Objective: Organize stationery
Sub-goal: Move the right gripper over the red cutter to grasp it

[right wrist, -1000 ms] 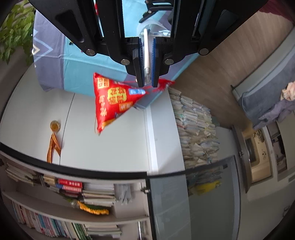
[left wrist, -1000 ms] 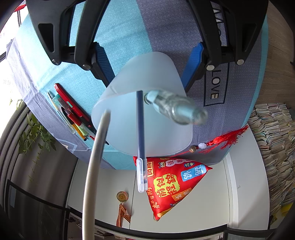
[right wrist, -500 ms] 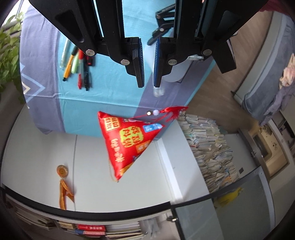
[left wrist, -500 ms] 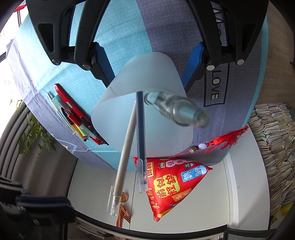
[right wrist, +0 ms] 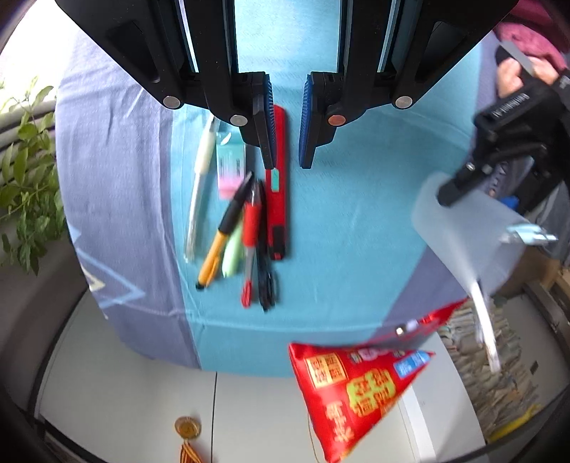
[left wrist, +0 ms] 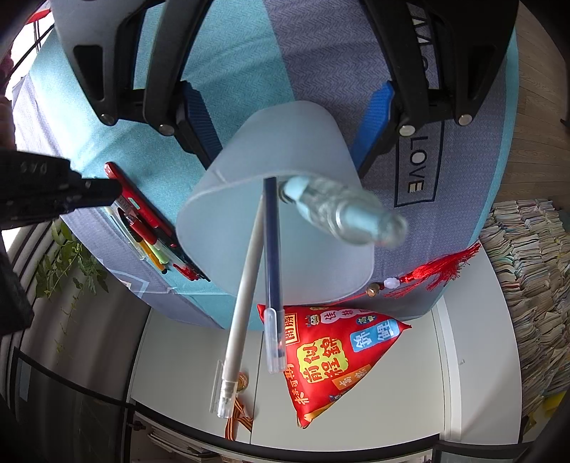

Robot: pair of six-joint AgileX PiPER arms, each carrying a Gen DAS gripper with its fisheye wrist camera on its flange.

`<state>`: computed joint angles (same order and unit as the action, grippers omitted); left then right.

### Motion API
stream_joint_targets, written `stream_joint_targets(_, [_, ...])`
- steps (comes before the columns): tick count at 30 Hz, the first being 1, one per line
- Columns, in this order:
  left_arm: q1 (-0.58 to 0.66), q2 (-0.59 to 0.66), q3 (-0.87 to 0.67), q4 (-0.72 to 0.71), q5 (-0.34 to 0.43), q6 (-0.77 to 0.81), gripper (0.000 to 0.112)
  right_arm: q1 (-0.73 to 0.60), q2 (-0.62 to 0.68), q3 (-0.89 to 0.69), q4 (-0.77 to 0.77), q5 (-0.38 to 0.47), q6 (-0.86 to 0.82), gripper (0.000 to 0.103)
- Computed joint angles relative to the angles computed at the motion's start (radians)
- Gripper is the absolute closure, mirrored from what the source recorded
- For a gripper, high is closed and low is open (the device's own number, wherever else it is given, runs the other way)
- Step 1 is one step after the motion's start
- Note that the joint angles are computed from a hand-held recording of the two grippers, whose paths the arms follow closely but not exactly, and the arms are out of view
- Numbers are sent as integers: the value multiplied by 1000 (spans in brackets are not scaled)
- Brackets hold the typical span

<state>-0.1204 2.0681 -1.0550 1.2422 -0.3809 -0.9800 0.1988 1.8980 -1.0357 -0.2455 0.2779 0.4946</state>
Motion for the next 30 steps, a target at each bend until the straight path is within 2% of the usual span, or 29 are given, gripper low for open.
stream_joint_targets(3, [1,0,2,2,0,-1,40,-10,26,-2,50,-3,-52,92])
stream_joint_targets(7, [1,0,2,2,0,-1,40,-18,32,-5,-3,-17,-4,91])
stream_joint_targets(9, [1,0,3,0,0,2,40,-12,35,-11,-34,-3,28,85])
stream_joint_targets(11, [0,0,1,0,0,1,40,-5,46,-17,-34,6,35,74])
stream_joint_targets(13, [2,0,3,0,-1,2,40,-4,49,-5,-53,-29,45,71])
stream_joint_targets(15, [1,0,2,2,0,-1,40,12,54,-2,-164,-35,147,73])
stream_joint_targets(16, [0,1,1,1,0,-1,40,17,56,-4,-185,-31,164,87])
stream_joint_targets(17, [0,1,1,1,0,-1,40,19,53,-2,-167,-29,140,89])
stream_joint_targets(19, [1,0,2,4,0,-3,40,25,38,11,-71,-38,26,89])
stream_joint_targets(22, [0,1,0,3,1,-3,40,64,4,51,-94,-25,4,89])
stream_joint_targets(27, [0,1,0,3,1,-3,40,94,-62,138,131,22,-271,89])
stream_joint_targets(30, [0,-1,2,0,1,1,40,116,-95,177,70,15,-212,88])
